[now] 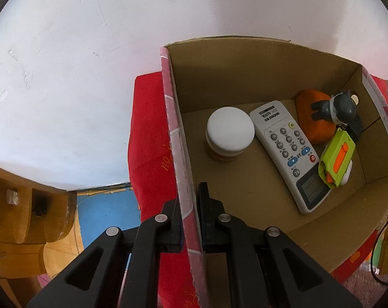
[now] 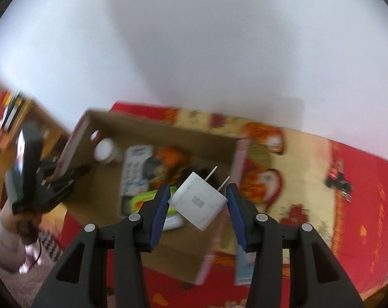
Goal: Organize objects
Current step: 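Carry the white charger into the box above the remote and release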
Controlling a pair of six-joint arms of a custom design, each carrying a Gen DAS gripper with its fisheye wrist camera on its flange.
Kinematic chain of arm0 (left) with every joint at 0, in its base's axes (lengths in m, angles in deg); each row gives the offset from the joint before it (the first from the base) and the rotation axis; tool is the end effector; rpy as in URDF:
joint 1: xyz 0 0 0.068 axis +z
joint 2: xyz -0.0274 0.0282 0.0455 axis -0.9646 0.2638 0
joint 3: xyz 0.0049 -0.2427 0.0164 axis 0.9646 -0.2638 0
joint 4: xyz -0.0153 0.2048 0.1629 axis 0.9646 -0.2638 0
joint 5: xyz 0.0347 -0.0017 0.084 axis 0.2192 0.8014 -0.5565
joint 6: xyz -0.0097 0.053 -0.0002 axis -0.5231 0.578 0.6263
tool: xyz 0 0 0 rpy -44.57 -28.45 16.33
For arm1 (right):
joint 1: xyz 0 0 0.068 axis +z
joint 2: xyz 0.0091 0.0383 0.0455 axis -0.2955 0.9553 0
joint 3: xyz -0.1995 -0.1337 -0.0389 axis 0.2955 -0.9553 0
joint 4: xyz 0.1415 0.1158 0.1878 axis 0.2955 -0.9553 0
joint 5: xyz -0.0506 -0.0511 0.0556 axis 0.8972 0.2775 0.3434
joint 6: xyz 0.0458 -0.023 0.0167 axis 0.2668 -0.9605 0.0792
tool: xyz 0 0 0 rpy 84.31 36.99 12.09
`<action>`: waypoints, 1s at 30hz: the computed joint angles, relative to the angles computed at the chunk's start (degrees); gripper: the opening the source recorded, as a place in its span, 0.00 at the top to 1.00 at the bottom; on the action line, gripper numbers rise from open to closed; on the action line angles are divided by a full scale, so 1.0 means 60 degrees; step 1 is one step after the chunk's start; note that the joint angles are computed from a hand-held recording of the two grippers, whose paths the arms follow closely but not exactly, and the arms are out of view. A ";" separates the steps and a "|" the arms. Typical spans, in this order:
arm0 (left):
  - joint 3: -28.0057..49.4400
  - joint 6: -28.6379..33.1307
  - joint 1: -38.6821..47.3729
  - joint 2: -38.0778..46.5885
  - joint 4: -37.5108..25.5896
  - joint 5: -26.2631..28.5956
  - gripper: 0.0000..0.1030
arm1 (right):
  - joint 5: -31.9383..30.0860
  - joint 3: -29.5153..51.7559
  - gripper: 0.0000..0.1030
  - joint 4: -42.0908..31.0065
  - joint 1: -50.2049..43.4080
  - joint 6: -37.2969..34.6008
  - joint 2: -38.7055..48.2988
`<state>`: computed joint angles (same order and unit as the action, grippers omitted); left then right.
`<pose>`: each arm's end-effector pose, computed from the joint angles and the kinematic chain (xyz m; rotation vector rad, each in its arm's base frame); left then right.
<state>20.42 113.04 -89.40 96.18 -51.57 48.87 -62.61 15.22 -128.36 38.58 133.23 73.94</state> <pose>0.2910 -0.0814 0.0924 1.0879 2.5751 -0.1276 0.1190 0.1507 0.1724 0.5317 2.6387 0.0604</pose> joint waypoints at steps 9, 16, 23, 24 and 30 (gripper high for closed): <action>0.0278 0.0514 0.0565 0.0270 -0.0082 0.0183 0.91 | -0.0829 0.2041 0.56 0.2581 -0.1187 -0.3783 0.3084; 0.0676 0.0411 0.0505 0.0478 -0.0253 0.0173 0.91 | -0.2026 0.2890 0.56 0.3288 -0.2107 -0.5340 0.5019; 0.0466 0.0253 0.0354 0.0348 -0.0139 0.0150 0.91 | -0.2685 0.2956 0.56 0.3900 -0.2604 -0.5685 0.6102; 0.0455 0.0286 0.0398 0.0369 -0.0109 0.0161 0.91 | -0.2676 0.3005 0.56 0.3892 -0.2611 -0.5705 0.6180; 0.0439 0.0178 0.0332 0.0366 -0.0082 0.0124 0.91 | -0.2580 0.3196 0.56 0.4033 -0.2700 -0.5750 0.6679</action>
<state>23.05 114.10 -87.41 98.38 -52.06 49.61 -78.09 34.39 -104.16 22.38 98.73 114.02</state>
